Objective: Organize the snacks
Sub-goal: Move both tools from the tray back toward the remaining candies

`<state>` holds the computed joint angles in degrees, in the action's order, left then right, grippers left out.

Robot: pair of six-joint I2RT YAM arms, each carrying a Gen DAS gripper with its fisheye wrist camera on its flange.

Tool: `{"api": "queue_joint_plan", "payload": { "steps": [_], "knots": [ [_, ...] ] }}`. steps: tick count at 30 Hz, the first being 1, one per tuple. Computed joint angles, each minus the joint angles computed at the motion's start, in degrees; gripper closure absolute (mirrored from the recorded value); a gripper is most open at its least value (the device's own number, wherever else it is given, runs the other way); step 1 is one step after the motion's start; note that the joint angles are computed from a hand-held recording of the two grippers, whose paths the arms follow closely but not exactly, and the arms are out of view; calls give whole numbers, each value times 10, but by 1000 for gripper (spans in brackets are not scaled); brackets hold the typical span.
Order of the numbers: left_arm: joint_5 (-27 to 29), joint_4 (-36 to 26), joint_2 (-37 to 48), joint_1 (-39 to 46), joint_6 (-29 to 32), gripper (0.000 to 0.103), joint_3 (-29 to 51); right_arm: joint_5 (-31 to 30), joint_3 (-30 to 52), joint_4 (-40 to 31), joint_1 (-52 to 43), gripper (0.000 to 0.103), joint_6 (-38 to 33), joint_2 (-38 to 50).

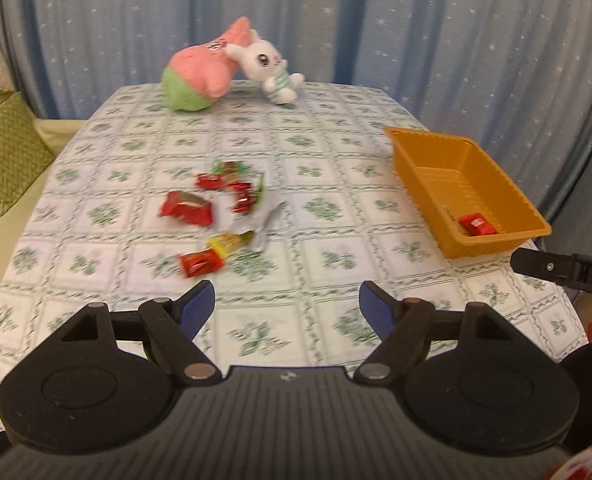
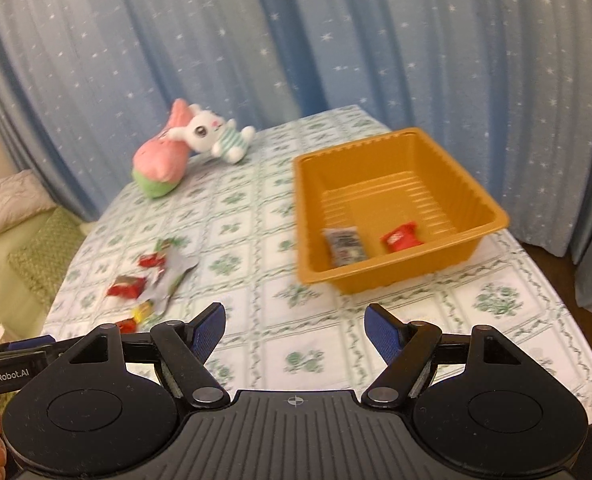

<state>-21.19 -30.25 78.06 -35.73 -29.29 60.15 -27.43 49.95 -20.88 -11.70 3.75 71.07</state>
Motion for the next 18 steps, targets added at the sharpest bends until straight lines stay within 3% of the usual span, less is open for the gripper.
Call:
{"api": "queue_joint_plan", "payload": {
  "steps": [9, 15, 18],
  "knots": [
    [42, 5, -45, 54, 34, 27, -39, 33, -4, -3, 62, 27, 3, -14],
    [88, 31, -26, 109, 100, 27, -34, 53, 1, 4, 96, 27, 3, -5],
    [115, 43, -4, 141, 146, 34, -25, 63, 11, 13, 115, 27, 4, 11]
  ]
}}
